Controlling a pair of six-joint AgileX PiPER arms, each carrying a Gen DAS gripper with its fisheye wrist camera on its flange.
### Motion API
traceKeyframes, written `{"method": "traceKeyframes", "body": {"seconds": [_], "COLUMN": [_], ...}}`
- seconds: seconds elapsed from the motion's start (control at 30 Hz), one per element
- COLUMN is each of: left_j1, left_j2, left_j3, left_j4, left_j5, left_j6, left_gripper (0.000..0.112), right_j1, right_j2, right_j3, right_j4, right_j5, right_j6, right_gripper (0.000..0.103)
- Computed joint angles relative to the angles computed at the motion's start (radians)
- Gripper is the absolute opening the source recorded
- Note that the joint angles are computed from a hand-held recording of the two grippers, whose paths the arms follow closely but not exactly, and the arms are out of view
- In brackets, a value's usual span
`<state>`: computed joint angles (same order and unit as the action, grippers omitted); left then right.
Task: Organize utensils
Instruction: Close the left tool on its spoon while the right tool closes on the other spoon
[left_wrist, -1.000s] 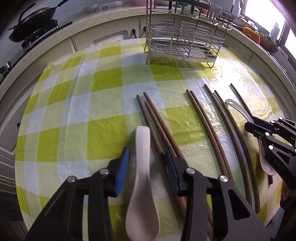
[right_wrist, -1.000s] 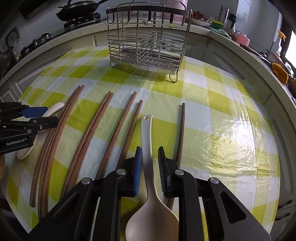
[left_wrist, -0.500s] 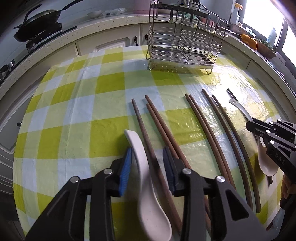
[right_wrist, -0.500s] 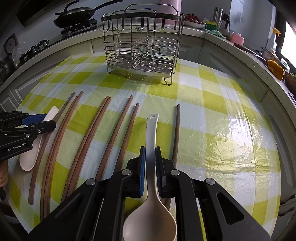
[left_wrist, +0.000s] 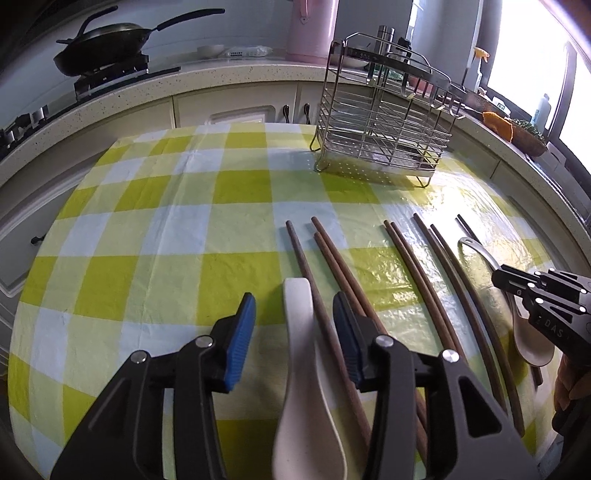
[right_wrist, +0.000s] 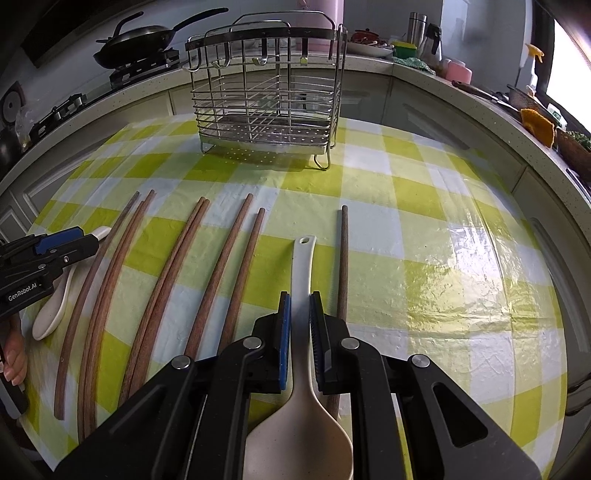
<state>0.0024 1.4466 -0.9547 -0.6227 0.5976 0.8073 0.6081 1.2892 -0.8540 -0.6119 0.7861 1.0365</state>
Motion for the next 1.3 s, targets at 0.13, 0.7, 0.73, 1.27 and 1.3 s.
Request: {"method": "traceKeyframes", "body": {"seconds": [0.13,0.7,0.73,1.27,1.3], "left_j1": [0.014,-0.014,-0.015,0.01,0.01], "left_j2": [-0.001,0.03,0.028,0.04,0.04], "left_j3": [0.018,-0.005,-0.006,-0.031,-0.03], "left_j4": [-0.041,0.05,0.056,-0.011,-0.011], "left_j5": [-0.035,-0.032,-0.03,0.065,0.063], "left_j6": [0.055,-0.019,-0.025,0.055,0.055], "left_gripper": [0.043,0.043,0.043,0.02,0.017], "right_j1": [0.002,-0.005,-0.006,-0.028,-0.028], "right_j2": [-0.002,0.085,0.088,0.134,0.136], "right_j3": [0.026,-0.032,-0.036,-0.112,-0.11], "right_j4": [-0.057,-0.053,-0.048,0.028,0.025], "right_j5": [-0.039,-0.021,-0.019,0.003,0.001], "right_j6": [0.084,0.056,0.05,-0.077,-0.074], "right_gripper": [0.013,0.015,0.016,0.024,0.012]}}
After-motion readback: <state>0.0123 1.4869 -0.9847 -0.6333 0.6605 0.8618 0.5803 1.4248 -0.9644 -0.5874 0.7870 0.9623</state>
